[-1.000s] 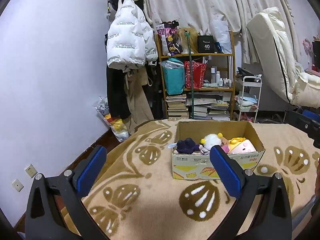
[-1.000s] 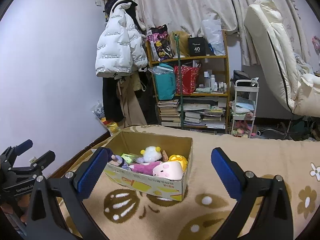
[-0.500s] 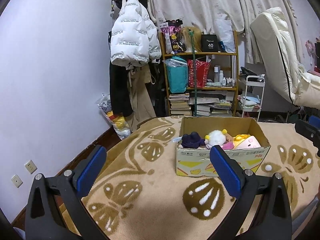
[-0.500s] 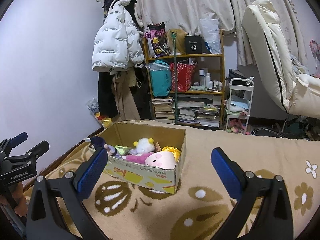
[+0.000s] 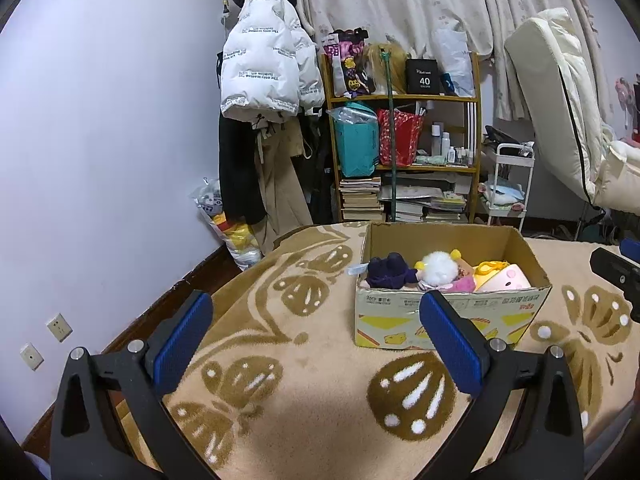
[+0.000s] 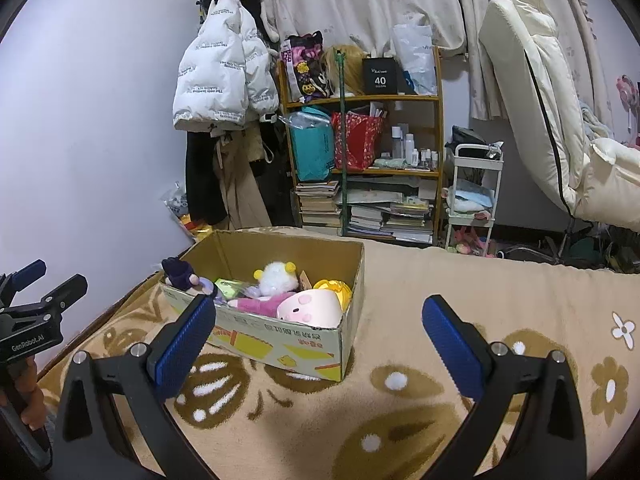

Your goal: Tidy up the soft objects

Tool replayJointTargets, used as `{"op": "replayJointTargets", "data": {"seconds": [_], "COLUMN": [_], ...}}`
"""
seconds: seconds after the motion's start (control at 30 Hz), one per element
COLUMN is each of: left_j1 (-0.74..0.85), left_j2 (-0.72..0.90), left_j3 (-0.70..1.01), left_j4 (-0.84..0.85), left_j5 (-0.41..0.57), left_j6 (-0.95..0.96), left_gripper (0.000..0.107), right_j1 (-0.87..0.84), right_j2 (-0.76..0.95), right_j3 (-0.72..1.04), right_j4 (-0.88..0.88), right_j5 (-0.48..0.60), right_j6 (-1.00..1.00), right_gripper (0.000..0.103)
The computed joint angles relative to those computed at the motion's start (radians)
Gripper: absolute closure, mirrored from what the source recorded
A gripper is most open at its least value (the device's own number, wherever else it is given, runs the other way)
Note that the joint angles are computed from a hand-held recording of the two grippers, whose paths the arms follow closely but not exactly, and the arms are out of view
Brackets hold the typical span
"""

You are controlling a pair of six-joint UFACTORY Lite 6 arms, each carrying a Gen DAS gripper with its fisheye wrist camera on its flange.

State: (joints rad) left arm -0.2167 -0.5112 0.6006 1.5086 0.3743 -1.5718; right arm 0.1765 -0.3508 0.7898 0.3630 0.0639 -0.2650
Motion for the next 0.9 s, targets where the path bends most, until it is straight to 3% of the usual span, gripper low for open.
{"op": "replayJointTargets", "data": {"seconds": [0.07, 0.17, 0.37, 0.47, 0.9], "left_j1": [-0.006, -0.009, -0.013, -0.013, -0.042], "left_j2": [0.013, 0.016, 0.024, 0.023, 0.024], "left_j3": [0.000, -0.005, -0.011, -0.020, -0.019], "left_j4": [0.018, 0.040, 0.080, 0.098, 0.117], "left_j5": [0.004, 0.005, 0.014, 0.010, 0.022], "left_j6": [-0.022, -0.047, -0.091, -0.113, -0.134], "left_gripper": [0.005, 0.005, 0.005, 0.005, 0.005], "right_j1": [0.002, -0.002, -0.003, -0.008, -0.010], "right_j2": [0.011, 0.025, 0.036, 0.040, 0.037], "right_j3": [0.003, 0.005, 0.014, 0.017, 0.010], "right_j4": [-0.066, 0.027, 0.006, 0.103, 0.132], "right_j5": [-0.001, -0.001, 0.000, 0.000, -0.005], "right_j6": [0.067, -0.028, -0.008, -0.104, -0.136], "right_gripper": [0.000, 0.000, 0.000, 0.000, 0.000]}}
